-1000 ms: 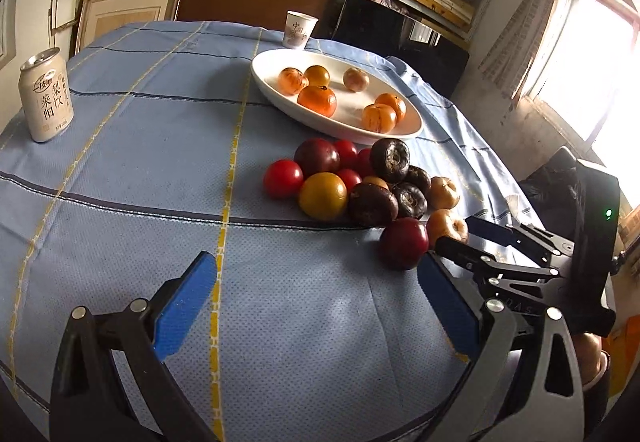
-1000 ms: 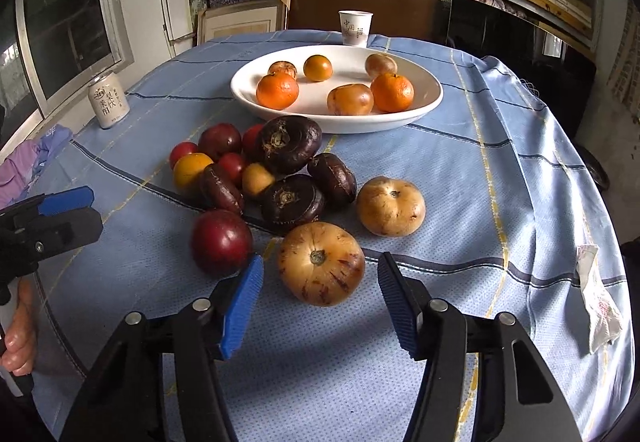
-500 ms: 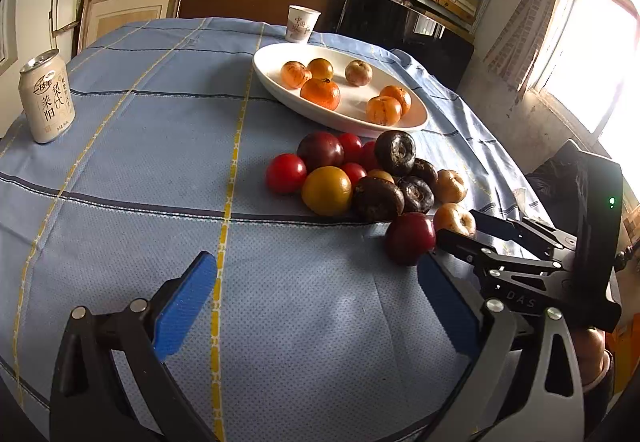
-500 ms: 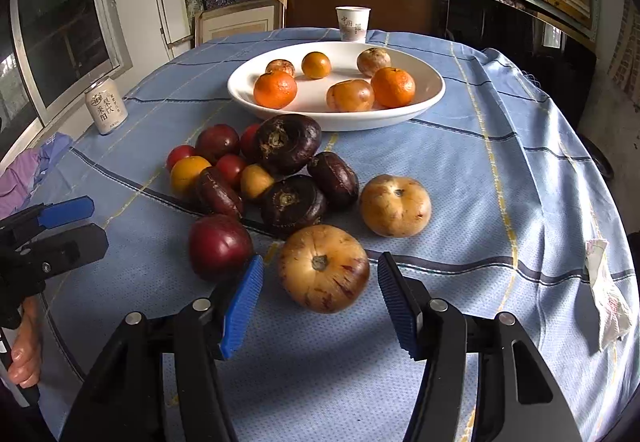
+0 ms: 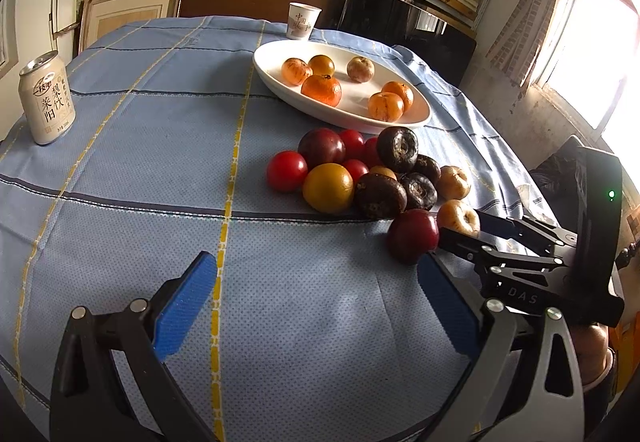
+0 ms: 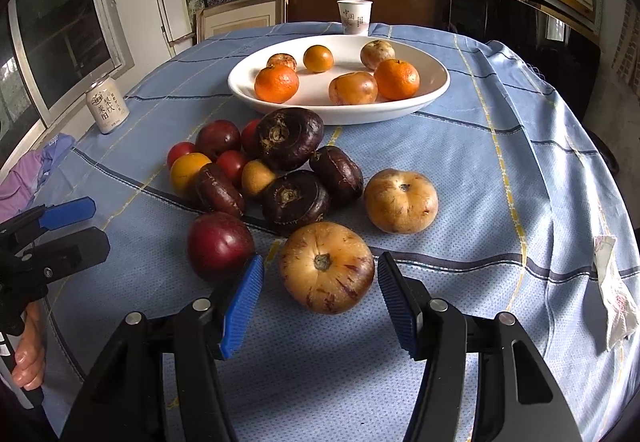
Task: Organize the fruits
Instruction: 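Grasp the striped onion-like fruit with the right tool, then lift the striped fruit with the right tool while the left tool grasps the dark red plum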
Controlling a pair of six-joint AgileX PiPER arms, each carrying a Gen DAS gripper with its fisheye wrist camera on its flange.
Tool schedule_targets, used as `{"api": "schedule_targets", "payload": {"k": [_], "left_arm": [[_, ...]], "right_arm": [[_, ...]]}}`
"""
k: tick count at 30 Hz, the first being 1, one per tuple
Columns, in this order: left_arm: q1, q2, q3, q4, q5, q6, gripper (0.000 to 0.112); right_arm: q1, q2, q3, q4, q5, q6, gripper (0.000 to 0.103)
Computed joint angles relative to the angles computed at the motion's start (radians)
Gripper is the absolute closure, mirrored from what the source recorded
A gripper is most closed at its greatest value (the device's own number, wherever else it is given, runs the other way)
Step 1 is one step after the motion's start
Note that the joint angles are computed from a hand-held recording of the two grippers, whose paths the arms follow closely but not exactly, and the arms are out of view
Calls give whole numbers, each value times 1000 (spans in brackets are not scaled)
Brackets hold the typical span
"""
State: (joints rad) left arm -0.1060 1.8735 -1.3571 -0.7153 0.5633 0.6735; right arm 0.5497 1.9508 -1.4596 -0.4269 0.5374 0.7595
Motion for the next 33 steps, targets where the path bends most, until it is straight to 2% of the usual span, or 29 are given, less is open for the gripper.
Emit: {"api": "schedule_targets", "payload": {"k": [4, 8, 11, 13, 15, 17, 18, 20, 21, 24, 26, 27, 33], "left_arm": [[-5, 2, -6, 19, -2, -17, 14], [-13, 2, -7, 51, -10, -46, 14], [-31, -9, 2, 106, -32, -87, 14], [-56, -32, 23, 152, -61, -100, 14], [-81, -62, 49, 95, -77, -32, 21], [-106, -58, 30, 83, -49, -19, 31], [-127, -44, 7, 120, -37, -51, 38], [-175, -2, -46, 231, -21, -156, 45], [-188, 24, -81, 270, 6, -197, 54], [-188, 88, -170, 285, 92, -269, 62], [-182, 107, -194, 279, 104, -291, 63], [-184, 113, -200, 284, 105, -304, 63], [-207, 158, -269, 327, 137, -359, 64]], "right_arm": [[-5, 9, -13, 31, 6, -30, 44], [-11, 6, -7, 30, 3, -19, 57], [-39, -45, 78, 47, -100, 3, 57], [-65, -94, 160, 55, -204, 34, 58], [-94, -132, 228, 82, -290, 46, 58], [-119, -149, 264, 142, -338, 18, 58], [-123, -149, 265, 148, -339, 18, 58], [-122, -143, 256, 151, -329, 13, 58], [-121, -144, 259, 167, -337, -9, 58], [-116, -155, 272, 112, -359, 34, 58], [-117, -166, 289, 92, -380, 57, 58], [-121, -168, 296, 113, -390, 39, 57], [-150, -181, 329, 470, -441, -292, 57]]}}
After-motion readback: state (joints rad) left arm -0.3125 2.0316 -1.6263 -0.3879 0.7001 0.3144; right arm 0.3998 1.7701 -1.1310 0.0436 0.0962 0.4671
